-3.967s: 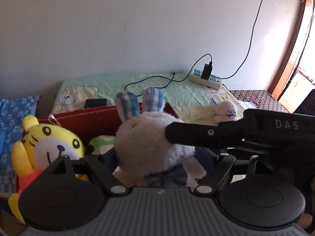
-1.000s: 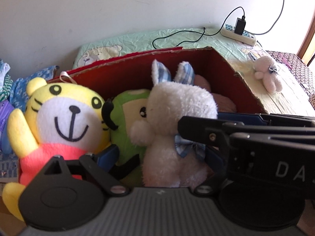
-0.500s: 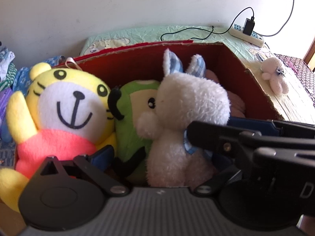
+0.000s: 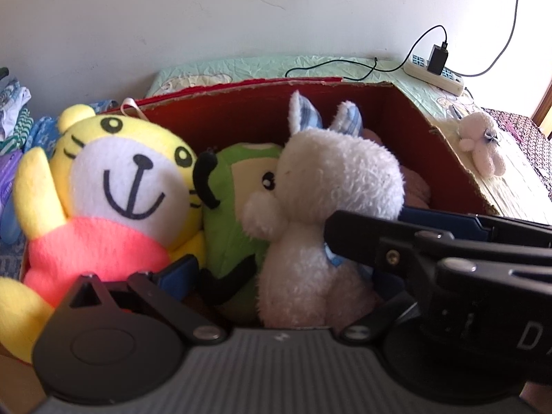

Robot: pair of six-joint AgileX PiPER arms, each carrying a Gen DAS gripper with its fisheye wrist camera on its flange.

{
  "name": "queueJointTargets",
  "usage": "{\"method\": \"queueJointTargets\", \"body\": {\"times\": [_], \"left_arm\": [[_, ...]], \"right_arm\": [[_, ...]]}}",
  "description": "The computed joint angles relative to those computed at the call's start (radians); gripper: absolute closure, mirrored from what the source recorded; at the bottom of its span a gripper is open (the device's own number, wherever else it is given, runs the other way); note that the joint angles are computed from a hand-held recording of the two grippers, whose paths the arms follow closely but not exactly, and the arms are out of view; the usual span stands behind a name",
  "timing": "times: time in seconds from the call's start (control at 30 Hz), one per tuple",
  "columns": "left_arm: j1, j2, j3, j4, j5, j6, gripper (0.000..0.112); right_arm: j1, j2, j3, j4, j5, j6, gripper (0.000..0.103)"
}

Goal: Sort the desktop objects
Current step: 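Press the held bunny down into the box beside the green plush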

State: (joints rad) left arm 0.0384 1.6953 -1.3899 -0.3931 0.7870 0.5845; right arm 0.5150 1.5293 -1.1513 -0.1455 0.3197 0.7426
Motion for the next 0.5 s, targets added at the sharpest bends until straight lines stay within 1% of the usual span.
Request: {"method": "queueJointTargets", "body": {"times": [0.1, 0.23, 0.5], "left_arm": [[0.0, -0.008, 0.015, -0.007, -0.016, 0.004, 0.01], [-0.002, -0.006, 0.012, -0.004, -0.013, -0.002, 0.01], [-0.002, -0.002, 0.004, -0.009, -0.015, -0.004, 0.01]], "right_arm": [[0.003, 0.003, 0.002, -0.024, -0.004, 0.019, 0.049], [0.004, 0.0, 0.011, -0.027, -0.019, 0.027, 0.049], [-0.002, -0.004, 0.026, -0.001, -0.044, -0.007, 0.048]]}}
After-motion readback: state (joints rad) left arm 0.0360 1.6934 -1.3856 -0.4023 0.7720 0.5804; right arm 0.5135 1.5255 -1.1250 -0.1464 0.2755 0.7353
